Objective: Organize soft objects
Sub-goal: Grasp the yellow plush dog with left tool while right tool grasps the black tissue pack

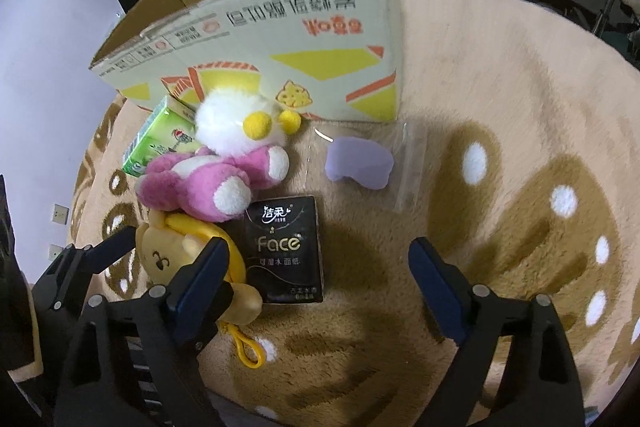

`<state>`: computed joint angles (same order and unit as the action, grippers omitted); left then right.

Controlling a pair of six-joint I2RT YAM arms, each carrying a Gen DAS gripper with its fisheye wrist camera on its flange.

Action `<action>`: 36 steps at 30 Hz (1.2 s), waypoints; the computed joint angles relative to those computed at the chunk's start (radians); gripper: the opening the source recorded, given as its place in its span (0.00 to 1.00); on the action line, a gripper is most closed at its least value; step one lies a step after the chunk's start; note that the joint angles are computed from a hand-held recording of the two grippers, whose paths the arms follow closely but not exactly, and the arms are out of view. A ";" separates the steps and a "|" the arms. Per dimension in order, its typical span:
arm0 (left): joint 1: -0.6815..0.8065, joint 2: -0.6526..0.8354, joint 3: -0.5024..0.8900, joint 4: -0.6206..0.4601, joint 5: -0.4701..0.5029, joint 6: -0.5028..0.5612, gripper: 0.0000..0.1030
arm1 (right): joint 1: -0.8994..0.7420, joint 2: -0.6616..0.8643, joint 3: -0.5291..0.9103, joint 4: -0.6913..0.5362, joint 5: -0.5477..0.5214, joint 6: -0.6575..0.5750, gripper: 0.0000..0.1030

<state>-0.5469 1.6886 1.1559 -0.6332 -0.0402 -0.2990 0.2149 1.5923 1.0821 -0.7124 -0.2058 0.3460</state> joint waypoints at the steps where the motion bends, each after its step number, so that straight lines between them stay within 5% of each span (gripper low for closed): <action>1: 0.001 0.009 0.004 0.000 0.003 -0.005 0.98 | 0.000 0.007 0.001 0.000 -0.005 -0.002 0.89; 9: 0.017 0.082 0.039 -0.006 0.062 -0.045 0.98 | -0.002 0.055 0.013 0.004 -0.021 -0.001 0.75; 15: 0.065 0.111 0.038 0.014 0.128 -0.039 0.98 | 0.010 0.087 0.028 0.008 -0.024 -0.001 0.74; 20: 0.044 0.108 0.034 0.017 0.101 -0.021 0.88 | 0.031 0.111 0.047 0.004 -0.013 -0.016 0.72; 26: 0.029 0.108 0.042 0.008 0.082 -0.027 0.74 | 0.042 0.127 0.057 0.006 -0.030 -0.015 0.57; 28: 0.024 0.103 0.039 0.010 0.079 -0.032 0.72 | 0.044 0.124 0.055 0.010 -0.048 -0.021 0.41; 36: 0.030 0.011 -0.022 0.011 0.052 -0.002 0.60 | 0.072 0.099 0.050 0.014 -0.024 0.002 0.34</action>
